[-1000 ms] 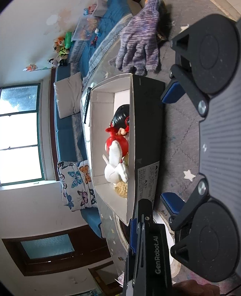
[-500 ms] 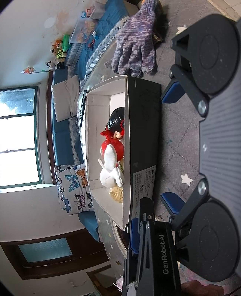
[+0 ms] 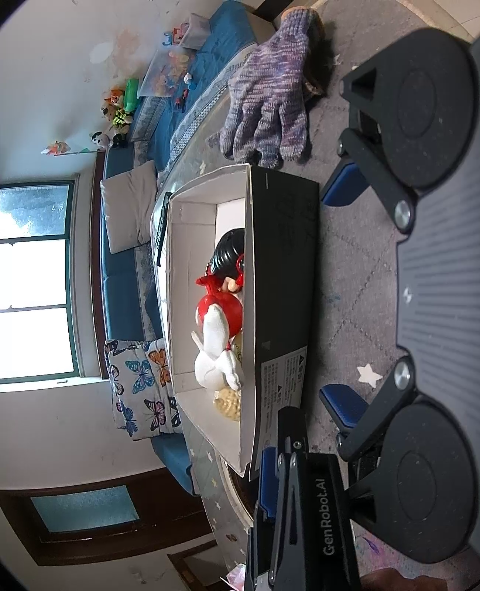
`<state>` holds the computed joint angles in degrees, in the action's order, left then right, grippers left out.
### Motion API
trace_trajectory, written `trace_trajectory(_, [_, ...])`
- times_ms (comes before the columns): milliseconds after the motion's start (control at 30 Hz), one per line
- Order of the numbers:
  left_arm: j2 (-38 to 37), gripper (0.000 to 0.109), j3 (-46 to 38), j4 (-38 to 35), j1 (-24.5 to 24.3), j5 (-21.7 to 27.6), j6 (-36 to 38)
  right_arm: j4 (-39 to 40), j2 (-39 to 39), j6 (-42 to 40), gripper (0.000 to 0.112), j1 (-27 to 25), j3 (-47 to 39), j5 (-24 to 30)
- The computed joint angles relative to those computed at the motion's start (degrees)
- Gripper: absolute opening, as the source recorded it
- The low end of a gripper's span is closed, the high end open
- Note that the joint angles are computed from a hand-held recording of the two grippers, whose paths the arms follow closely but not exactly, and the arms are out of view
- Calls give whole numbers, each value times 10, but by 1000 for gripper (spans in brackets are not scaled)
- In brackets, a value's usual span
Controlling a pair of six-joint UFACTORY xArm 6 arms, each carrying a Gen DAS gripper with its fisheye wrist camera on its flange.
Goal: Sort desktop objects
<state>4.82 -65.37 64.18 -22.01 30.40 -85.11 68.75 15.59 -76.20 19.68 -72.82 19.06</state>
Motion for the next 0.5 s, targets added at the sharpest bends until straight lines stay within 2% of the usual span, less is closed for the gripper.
trace_trajectory(500, [6, 41, -6, -2, 0, -14, -1, -8, 4, 6, 103, 2, -1, -11])
